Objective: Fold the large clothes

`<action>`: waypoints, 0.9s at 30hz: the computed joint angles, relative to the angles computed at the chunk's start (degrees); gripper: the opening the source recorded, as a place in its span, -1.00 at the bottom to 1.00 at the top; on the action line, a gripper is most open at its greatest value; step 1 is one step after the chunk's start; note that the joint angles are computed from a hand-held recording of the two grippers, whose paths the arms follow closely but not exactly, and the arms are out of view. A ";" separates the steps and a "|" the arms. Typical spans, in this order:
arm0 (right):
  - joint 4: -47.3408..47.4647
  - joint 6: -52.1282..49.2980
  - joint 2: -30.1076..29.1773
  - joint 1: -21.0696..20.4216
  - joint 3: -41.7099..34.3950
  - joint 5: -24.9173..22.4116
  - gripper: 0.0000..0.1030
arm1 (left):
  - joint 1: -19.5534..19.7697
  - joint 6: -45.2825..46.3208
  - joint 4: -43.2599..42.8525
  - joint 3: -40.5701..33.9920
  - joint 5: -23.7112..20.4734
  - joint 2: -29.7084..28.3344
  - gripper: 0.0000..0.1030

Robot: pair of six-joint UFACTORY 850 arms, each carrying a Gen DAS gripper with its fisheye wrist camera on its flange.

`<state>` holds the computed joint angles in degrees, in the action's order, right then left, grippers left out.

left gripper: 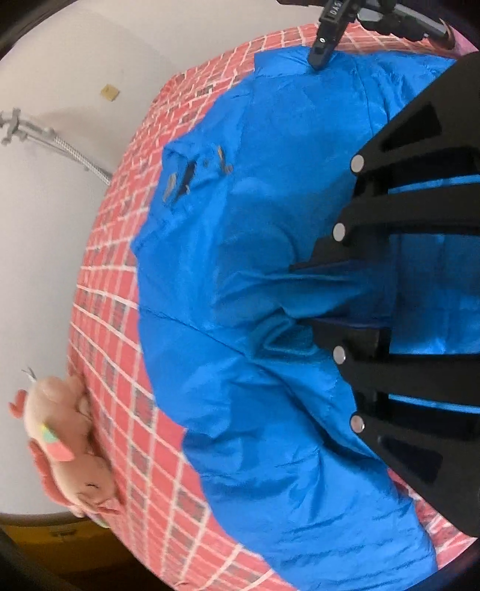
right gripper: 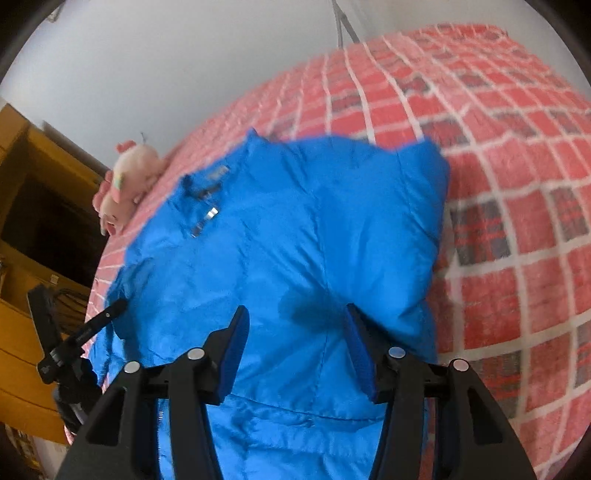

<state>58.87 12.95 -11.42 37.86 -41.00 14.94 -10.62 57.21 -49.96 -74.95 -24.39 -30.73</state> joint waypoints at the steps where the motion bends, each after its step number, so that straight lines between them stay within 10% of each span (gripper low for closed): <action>1: 0.61 -1.17 -0.77 0.10 -0.51 -0.04 0.02 | 0.29 0.64 -0.89 -0.30 -0.49 -0.61 -0.57; 13: 32.82 -33.86 2.56 4.96 -3.31 4.39 0.06 | 1.01 27.54 -24.90 8.20 0.66 8.18 -0.35; 27: 53.33 -55.37 -5.27 4.19 -8.68 2.49 0.07 | -1.04 7.93 -3.91 1.52 -3.78 -0.55 -0.40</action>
<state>112.20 -42.42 -16.69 42.05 -49.67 17.43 -11.66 65.14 -53.87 -73.44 -28.17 -31.29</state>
